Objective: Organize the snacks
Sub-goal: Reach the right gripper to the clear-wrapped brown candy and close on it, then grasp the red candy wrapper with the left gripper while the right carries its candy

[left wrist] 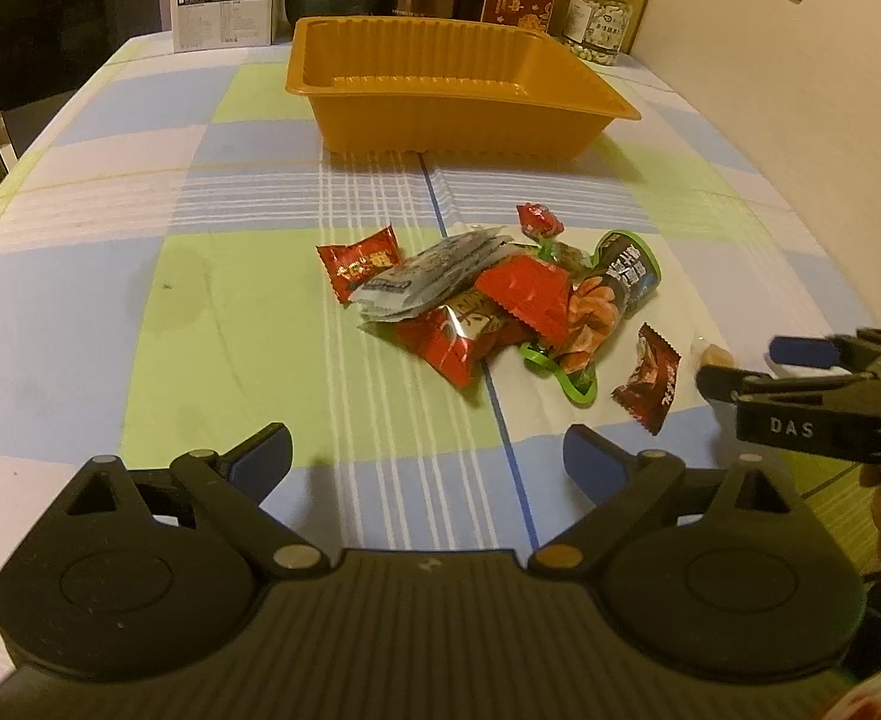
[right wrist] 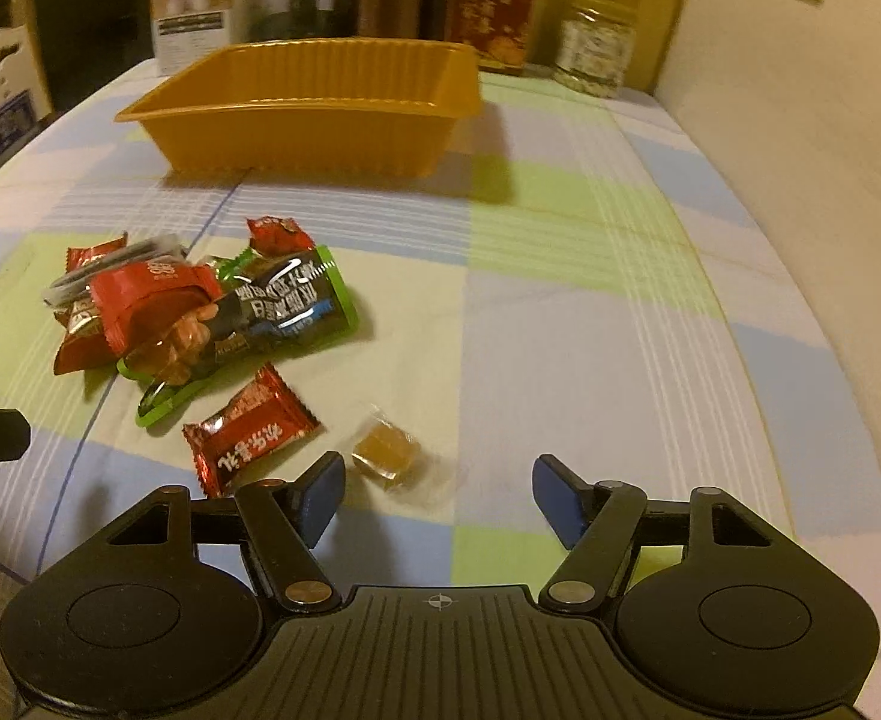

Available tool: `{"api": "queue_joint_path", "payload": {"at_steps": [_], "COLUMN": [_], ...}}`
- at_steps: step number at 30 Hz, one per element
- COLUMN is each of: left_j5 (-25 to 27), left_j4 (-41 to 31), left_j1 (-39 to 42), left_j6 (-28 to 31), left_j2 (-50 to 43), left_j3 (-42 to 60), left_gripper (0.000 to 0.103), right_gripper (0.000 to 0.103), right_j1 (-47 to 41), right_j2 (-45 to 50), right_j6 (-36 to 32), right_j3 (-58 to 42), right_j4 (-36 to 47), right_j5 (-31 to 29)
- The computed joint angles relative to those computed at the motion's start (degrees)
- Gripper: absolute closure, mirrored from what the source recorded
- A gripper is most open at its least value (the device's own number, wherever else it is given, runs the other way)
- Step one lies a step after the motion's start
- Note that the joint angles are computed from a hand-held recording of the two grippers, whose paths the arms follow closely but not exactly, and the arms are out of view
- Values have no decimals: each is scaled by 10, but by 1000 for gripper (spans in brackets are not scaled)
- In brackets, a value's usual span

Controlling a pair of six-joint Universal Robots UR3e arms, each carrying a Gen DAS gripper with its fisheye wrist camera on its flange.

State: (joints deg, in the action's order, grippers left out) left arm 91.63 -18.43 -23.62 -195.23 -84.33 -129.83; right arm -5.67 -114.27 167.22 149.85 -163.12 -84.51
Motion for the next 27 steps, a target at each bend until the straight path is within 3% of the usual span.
{"api": "queue_joint_path", "payload": {"at_steps": [2, 5, 10, 15, 21, 27], "left_j5": [-5, -11, -19, -45, -69, -40], "left_j4": [4, 13, 33, 54, 98, 123], "left_j1": [0, -4, -12, -15, -45, -104], "left_j6": [-3, -1, 8, 35, 89, 131], "left_j2": [0, -3, -16, -28, -81, -176], "left_j3": [-2, -4, -4, 0, 36, 119], "left_gripper": [7, 7, 7, 15, 35, 57], "right_gripper": [37, 50, 82, 83, 83, 83], "right_j1": [-17, -45, -55, -75, -147, -203], "right_j2": [2, -11, -20, -69, -193, -303], "right_j6": [-13, -34, -49, -9, 4, -1], "right_j3": [-3, 4, 4, 13, 12, 4], "right_j4": [4, 16, 30, 59, 181, 299], "right_j5": [20, 62, 98, 109, 135, 154]}}
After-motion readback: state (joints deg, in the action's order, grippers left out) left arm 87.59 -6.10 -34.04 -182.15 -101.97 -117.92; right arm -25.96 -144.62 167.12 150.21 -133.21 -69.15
